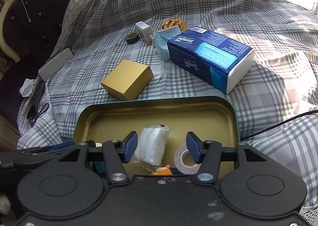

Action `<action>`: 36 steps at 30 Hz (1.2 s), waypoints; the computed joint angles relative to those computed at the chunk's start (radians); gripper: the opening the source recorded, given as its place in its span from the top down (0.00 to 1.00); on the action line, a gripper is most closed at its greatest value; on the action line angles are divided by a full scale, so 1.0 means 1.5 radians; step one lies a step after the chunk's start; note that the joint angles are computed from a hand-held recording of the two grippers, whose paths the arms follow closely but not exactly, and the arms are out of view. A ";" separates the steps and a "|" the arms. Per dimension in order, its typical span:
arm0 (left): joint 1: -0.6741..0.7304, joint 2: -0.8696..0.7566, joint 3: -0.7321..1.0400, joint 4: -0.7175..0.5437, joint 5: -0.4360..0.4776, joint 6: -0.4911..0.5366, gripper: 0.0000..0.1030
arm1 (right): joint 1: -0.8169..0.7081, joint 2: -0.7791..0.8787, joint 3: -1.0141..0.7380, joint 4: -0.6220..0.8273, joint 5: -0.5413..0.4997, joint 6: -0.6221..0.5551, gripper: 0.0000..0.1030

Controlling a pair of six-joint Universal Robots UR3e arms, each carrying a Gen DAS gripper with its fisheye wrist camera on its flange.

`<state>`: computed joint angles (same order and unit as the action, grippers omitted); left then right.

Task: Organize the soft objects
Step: 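Lower the stamp into the tin and open the left tool, then withdraw both open tools from the tin toward the remaining items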

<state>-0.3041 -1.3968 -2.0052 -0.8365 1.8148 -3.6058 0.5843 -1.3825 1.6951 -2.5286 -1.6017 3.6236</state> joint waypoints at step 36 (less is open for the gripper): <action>0.083 -0.102 0.152 0.047 -0.023 0.129 0.62 | -0.047 0.115 -0.206 0.053 0.019 -0.050 0.48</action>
